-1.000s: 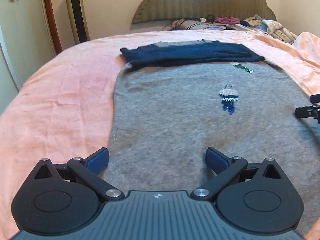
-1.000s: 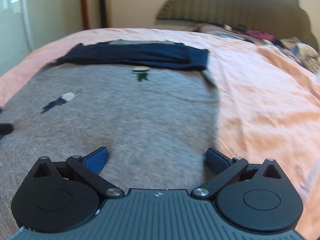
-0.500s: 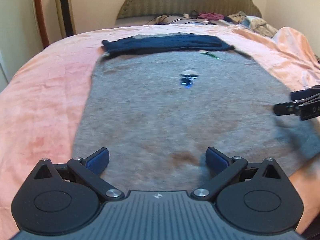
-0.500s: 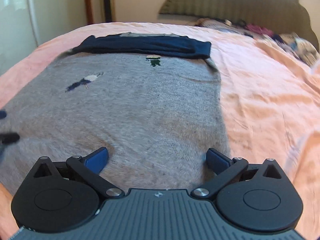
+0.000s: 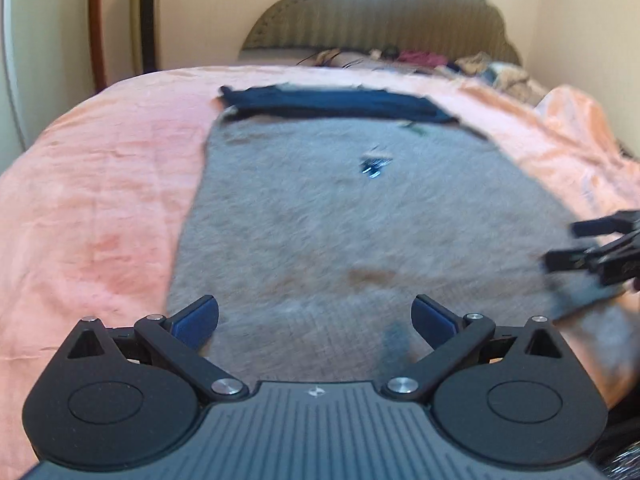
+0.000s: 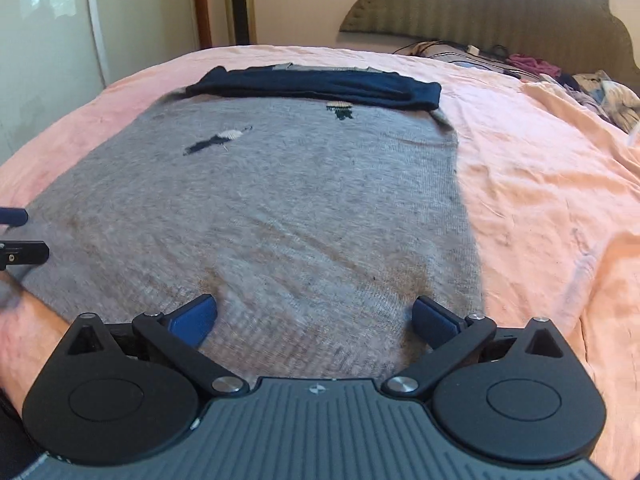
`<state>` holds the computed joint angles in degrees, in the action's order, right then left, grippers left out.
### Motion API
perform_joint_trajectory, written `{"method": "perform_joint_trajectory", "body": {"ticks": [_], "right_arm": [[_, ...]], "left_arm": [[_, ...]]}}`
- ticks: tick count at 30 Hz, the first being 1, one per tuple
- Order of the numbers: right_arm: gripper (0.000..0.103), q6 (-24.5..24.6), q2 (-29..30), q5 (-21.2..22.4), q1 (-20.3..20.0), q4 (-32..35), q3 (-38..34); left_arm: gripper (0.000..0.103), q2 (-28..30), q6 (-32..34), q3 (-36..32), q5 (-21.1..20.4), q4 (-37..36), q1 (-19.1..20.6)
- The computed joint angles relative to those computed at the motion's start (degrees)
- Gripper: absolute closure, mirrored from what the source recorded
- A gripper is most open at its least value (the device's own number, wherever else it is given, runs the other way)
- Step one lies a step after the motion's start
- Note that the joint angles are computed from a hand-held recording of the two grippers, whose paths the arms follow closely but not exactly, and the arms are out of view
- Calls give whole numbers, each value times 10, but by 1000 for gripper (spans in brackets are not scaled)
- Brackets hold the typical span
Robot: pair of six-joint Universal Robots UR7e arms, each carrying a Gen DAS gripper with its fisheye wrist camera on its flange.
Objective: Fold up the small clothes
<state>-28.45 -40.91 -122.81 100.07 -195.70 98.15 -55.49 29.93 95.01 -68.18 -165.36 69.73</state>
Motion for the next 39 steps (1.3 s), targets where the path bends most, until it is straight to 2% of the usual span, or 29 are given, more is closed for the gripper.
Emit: {"method": "perform_joint_trajectory", "body": {"ticks": [2,4,6,8,10,12,14,16,18,19,21,22,23,24,27,32,34,35,36,37,38,39], "right_arm": [[0,-10,7,29,2,22,-8],[0,-27,23,12,6,46,-21],[0,-66,20,32,-1,5,3],[0,-61,-6,41,-10,-6,34],[0,-37,-31,27,-14,-9,57],[0,33,-69,19,-16,13,80],[0,98,-108,54,-29,17,104],[0,158,-135,86,-47,25,114],[0,231,-156,125,-73,62,110],[0,264,-163,152,-86,87,105],[0,307,-170,229,-116,117,95],[0,317,-167,248,-123,115,89],[0,326,-163,271,-130,123,78],[0,335,-158,290,-135,134,66],[0,346,-146,312,-140,168,33],[0,297,-160,374,-147,278,24],[3,293,-168,383,-148,288,33],[9,300,-173,388,-150,286,40],[13,310,-175,390,-152,279,44],[24,317,-177,390,-155,273,49],[43,322,-178,385,-156,273,51],[51,325,-179,373,-157,278,51]], "left_arm": [[0,4,14,-3,-11,25,-4],[0,15,36,-2,19,44,-10],[0,5,80,22,17,19,-10],[0,-15,75,25,7,45,-3],[0,-31,70,39,23,21,1],[0,-42,32,39,40,8,9],[0,-47,-45,18,38,35,23],[0,-48,-131,-12,-13,66,47],[0,-44,-199,-39,-59,97,60],[0,-40,-224,-57,-96,121,69],[0,-21,-279,-107,-204,186,97],[0,-7,-315,-134,-257,218,110],[0,6,-341,-154,-291,236,120],[0,15,-357,-167,-312,242,126],[0,32,-378,-199,-354,273,135],[3,32,-361,-215,-358,333,135],[16,28,-357,-213,-347,347,134],[22,27,-359,-211,-337,348,133],[37,29,-363,-213,-327,353,132],[51,32,-369,-220,-320,362,132],[57,36,-374,-227,-313,372,133],[63,40,-379,-237,-311,383,135]]}}
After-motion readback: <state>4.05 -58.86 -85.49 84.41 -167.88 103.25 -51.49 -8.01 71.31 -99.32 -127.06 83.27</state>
